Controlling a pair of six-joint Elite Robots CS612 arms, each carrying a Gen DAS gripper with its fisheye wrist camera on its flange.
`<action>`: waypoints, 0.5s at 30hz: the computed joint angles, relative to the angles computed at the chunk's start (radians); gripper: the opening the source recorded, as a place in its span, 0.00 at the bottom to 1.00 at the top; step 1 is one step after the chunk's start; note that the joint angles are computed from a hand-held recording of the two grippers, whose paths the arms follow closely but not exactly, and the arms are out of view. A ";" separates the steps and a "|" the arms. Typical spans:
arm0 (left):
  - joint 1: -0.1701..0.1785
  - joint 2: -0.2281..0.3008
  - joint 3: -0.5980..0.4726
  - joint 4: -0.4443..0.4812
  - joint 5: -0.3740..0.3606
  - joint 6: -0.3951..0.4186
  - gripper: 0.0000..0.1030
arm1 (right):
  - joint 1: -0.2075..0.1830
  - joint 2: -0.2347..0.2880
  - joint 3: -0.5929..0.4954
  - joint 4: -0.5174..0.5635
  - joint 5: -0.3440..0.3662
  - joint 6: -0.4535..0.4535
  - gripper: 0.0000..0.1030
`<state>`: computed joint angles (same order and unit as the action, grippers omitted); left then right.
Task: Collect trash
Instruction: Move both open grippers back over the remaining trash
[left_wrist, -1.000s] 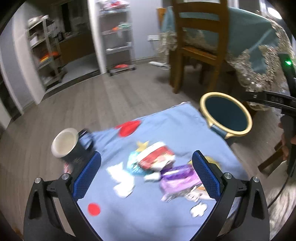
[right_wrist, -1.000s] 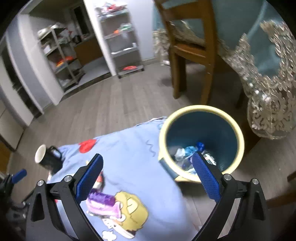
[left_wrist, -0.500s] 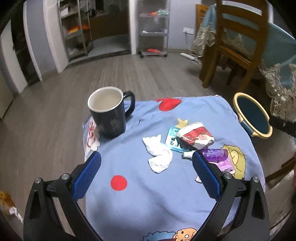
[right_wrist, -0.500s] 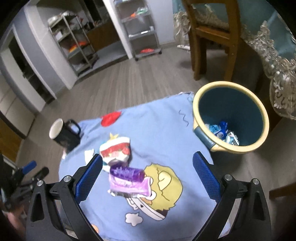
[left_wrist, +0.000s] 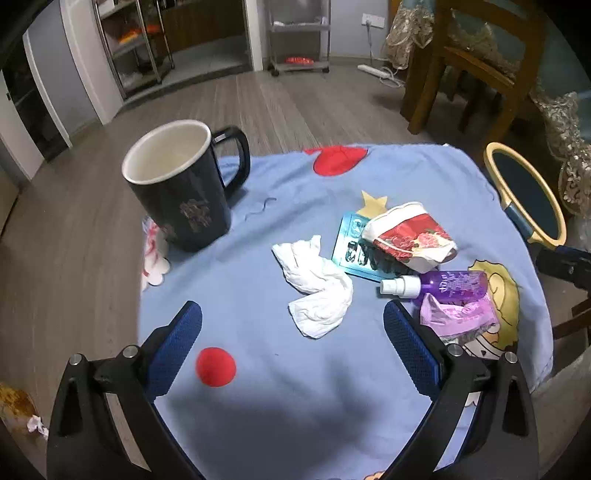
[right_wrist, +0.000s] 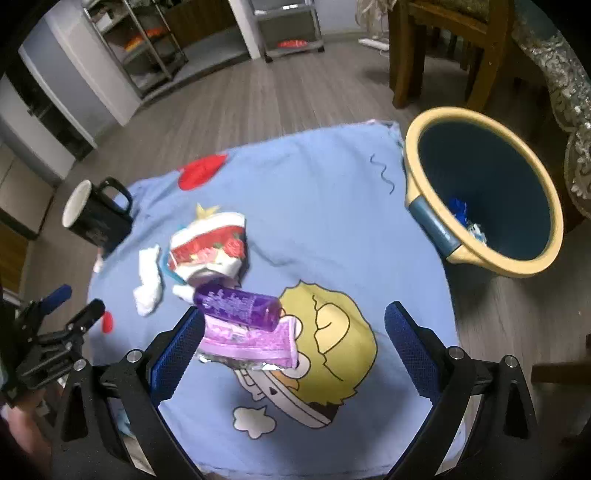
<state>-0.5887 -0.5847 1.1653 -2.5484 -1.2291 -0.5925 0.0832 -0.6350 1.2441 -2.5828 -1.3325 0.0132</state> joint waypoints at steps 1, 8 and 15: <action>0.002 0.009 -0.012 0.010 -0.008 -0.001 0.94 | 0.000 0.003 -0.003 0.005 0.000 0.000 0.94; 0.008 0.054 -0.068 0.044 -0.027 -0.001 0.94 | -0.002 0.029 -0.036 -0.004 0.059 0.000 0.94; 0.015 0.082 -0.098 0.033 -0.046 -0.008 0.94 | 0.005 0.085 -0.122 0.051 0.099 0.045 0.94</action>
<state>-0.5736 -0.5030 1.0677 -2.5157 -1.2753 -0.6007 0.0882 -0.5496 1.1222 -2.5315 -1.2337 0.0580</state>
